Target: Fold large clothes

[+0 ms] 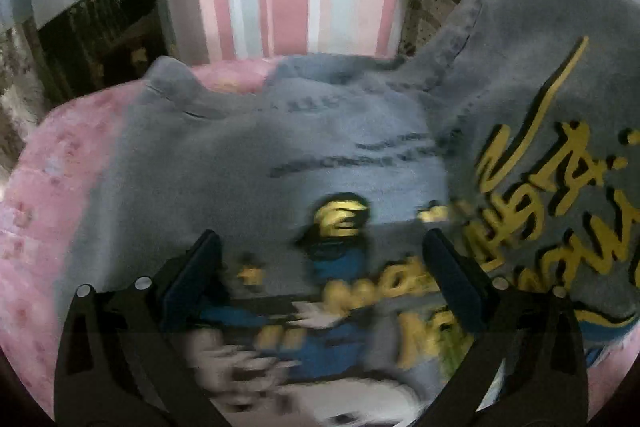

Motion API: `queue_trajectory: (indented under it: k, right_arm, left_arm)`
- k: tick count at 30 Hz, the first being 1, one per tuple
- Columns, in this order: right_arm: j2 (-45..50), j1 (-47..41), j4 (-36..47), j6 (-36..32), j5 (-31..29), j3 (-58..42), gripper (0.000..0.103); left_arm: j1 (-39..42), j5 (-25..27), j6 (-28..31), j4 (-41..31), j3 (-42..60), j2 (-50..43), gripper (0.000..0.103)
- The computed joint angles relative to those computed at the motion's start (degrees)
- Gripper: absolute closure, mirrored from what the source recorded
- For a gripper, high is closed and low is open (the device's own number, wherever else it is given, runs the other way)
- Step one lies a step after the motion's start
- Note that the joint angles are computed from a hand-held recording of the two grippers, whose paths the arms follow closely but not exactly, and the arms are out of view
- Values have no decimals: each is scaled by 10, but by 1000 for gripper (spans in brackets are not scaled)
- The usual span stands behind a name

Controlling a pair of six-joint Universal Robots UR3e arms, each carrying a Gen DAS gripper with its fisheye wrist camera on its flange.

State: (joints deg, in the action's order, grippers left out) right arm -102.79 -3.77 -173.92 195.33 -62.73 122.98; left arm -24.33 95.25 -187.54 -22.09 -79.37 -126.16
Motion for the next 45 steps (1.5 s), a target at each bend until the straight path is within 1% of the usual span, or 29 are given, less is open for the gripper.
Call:
queue_trajectory:
  k: [2, 6, 10, 12, 13, 15, 16, 17, 18, 19, 20, 21, 22, 23, 24, 25, 26, 28, 29, 30, 32, 34, 37, 40, 41, 42, 43, 44, 45]
  right_arm:
    - [36, 38, -15, 23, -23, -39, 67]
    - [113, 121, -36, 49, -91, -119, 67]
    - [230, 218, -58, 66, -184, -224, 66]
    - [291, 262, -34, 60, -228, -284, 66]
    - [334, 288, -7, 54, -254, -326, 65]
    - [422, 329, 60, 34, -302, -412, 62]
    - [446, 338, 76, 32, -310, -431, 61]
    - [466, 350, 79, 21, -332, -445, 61]
    - [479, 365, 71, 8, -361, -455, 50]
    - [477, 369, 63, 7, -361, -454, 37]
    - [468, 364, 56, 11, -338, -446, 33]
    - [461, 363, 58, 11, -331, -444, 25]
    - [446, 360, 62, 8, -320, -437, 22]
    - [428, 358, 54, 8, -309, -419, 22]
    - [398, 356, 28, 12, -303, -385, 19]
    - [366, 357, -3, 14, -306, -347, 16]
    - [333, 358, -27, 13, -315, -314, 15]
    - [249, 355, -84, 11, -347, -222, 6]
    - [210, 350, -100, 13, -361, -181, 6]
    - [174, 340, -104, 17, -372, -147, 6]
    - [90, 295, -94, 23, -367, -70, 6]
    - [17, 236, -83, 33, -344, 0, 6]
    - [-74, 142, -62, 41, -277, 79, 6]
    - [-109, 103, -43, 33, -242, 109, 6]
    - [-104, 103, -46, 33, -242, 110, 6]
    - [-116, 88, -34, 27, -224, 115, 6]
    - [-124, 80, -28, 25, -212, 121, 6]
    - [-124, 80, -31, 25, -210, 124, 6]
    - [-127, 79, -31, 23, -206, 129, 6]
  left_arm:
    - [28, -6, 19, 23, -51, 49, 3]
    - [131, -45, 64, 50, -162, 171, 3]
    - [230, -92, 88, 85, -251, 245, 3]
    - [281, -133, 87, 90, -297, 276, 3]
    - [301, -153, 89, 92, -315, 286, 3]
    - [316, -161, 91, 91, -332, 294, 3]
    - [319, -164, 96, 92, -338, 294, 3]
    - [322, -167, 104, 96, -349, 294, 3]
    - [325, -168, 110, 99, -355, 292, 3]
    - [323, -165, 114, 99, -356, 286, 3]
    - [327, -166, 117, 96, -356, 281, 3]
    - [333, -175, 115, 95, -368, 286, 3]
    - [334, -179, 110, 95, -371, 288, 3]
    - [335, -181, 107, 96, -376, 294, 3]
    - [338, -189, 102, 95, -379, 304, 3]
    - [339, -194, 98, 95, -382, 313, 3]
    - [339, -199, 96, 93, -382, 323, 3]
    - [325, -203, 89, 81, -375, 345, 3]
    - [311, -202, 83, 78, -370, 357, 3]
    - [298, -198, 79, 76, -363, 360, 3]
    - [261, -187, 70, 73, -343, 360, 3]
    - [201, -156, 62, 71, -308, 342, 3]
    - [108, -92, 63, 65, -238, 281, 3]
    - [41, -33, 71, 44, -164, 207, 3]
    - [28, -15, 73, 32, -142, 183, 3]
    - [21, -10, 78, 21, -123, 156, 6]
    - [25, -17, 77, 21, -123, 148, 10]
    - [30, -25, 72, 27, -129, 142, 23]
    - [39, -34, 67, 44, -145, 143, 46]
